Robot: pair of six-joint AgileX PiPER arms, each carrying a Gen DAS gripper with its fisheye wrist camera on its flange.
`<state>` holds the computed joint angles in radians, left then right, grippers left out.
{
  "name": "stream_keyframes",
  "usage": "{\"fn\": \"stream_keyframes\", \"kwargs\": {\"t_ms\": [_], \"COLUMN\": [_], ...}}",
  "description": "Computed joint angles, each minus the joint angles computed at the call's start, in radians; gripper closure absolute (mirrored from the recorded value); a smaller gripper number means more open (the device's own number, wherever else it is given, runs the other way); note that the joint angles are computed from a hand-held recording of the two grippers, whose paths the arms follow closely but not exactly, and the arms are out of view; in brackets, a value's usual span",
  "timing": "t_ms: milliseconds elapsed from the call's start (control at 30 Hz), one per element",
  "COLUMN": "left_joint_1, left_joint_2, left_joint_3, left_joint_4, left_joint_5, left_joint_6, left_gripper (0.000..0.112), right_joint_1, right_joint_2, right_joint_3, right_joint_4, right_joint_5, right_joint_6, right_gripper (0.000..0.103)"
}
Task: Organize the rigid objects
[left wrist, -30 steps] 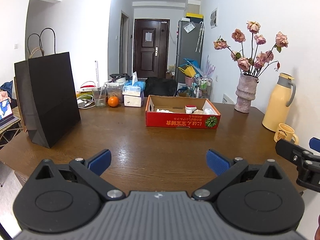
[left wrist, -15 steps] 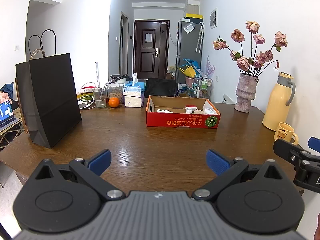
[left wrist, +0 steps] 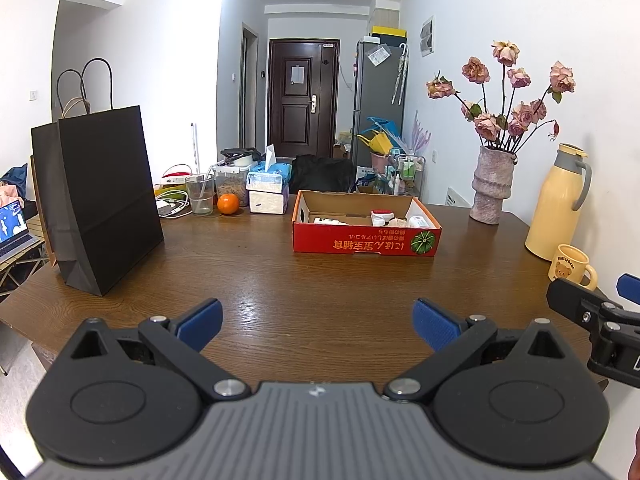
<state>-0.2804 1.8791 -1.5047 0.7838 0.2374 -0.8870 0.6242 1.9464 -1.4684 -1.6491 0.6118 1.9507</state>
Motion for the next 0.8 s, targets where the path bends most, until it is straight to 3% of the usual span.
{"fn": "stream_keyframes", "kwargs": {"t_ms": [800], "left_joint_1": [-0.001], "left_joint_2": [0.004], "left_joint_3": [-0.002], "left_joint_4": [0.041], "left_joint_5": [-0.001], "left_joint_6": [-0.036], "left_gripper": [0.009], "right_joint_1": [0.008], "right_joint_2": [0.002], "right_joint_3": [-0.002], "right_joint_4": [-0.002], "right_joint_5": [0.008], "right_joint_6": [-0.003], "right_gripper": [0.0]}}
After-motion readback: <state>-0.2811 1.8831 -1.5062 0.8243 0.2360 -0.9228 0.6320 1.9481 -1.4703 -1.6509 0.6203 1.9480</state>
